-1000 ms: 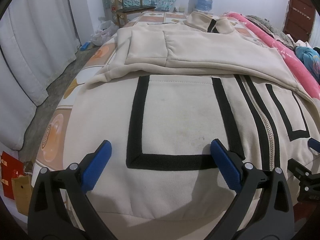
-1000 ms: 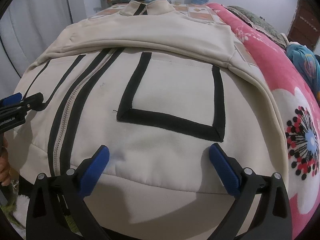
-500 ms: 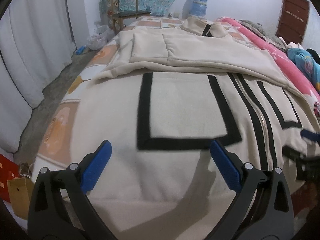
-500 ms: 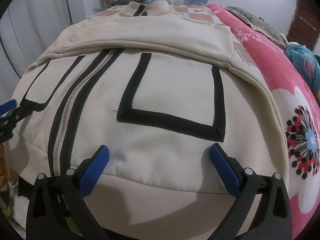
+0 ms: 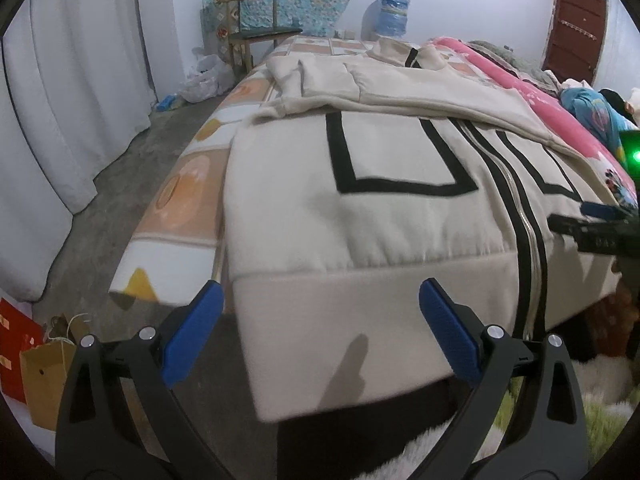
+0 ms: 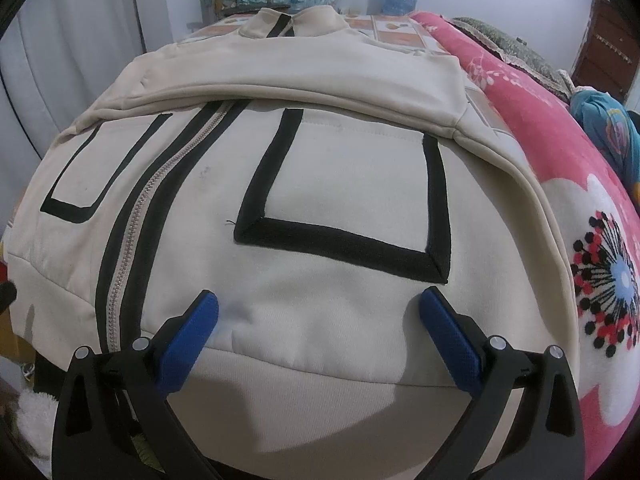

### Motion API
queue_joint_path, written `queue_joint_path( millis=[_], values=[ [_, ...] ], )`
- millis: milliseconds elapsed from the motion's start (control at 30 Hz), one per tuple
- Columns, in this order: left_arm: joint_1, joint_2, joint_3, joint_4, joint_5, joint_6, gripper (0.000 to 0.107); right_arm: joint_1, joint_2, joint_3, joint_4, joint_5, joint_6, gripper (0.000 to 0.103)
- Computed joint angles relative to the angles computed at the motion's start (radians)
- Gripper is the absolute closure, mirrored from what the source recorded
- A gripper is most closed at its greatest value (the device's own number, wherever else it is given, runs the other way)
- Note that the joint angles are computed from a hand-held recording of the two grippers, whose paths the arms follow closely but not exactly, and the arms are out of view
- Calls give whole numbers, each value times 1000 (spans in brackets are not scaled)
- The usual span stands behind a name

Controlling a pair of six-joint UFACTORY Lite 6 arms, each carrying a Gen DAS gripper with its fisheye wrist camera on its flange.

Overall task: Fold large clothes
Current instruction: 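Move the left tool to the jacket hem edge and grasp it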

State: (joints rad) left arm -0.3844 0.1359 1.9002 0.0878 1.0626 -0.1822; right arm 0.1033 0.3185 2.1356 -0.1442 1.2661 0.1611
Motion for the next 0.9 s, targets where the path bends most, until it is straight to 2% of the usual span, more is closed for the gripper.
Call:
queue_joint_path(
  millis=[267, 467, 667, 900],
  values=[
    [83, -112, -152, -109, 6, 37, 12, 2, 2, 4, -3, 1, 4, 5],
    [174, -161, -238, -268, -4, 97, 22, -4, 9, 18, 4, 7, -3, 5],
    [238, -178, -303, -377, -11, 128, 24, -1, 1, 1, 0, -3, 1, 5],
    [317, -165, -359, -523, -25, 178, 33, 0, 4, 7, 0, 1, 1, 5]
  ],
)
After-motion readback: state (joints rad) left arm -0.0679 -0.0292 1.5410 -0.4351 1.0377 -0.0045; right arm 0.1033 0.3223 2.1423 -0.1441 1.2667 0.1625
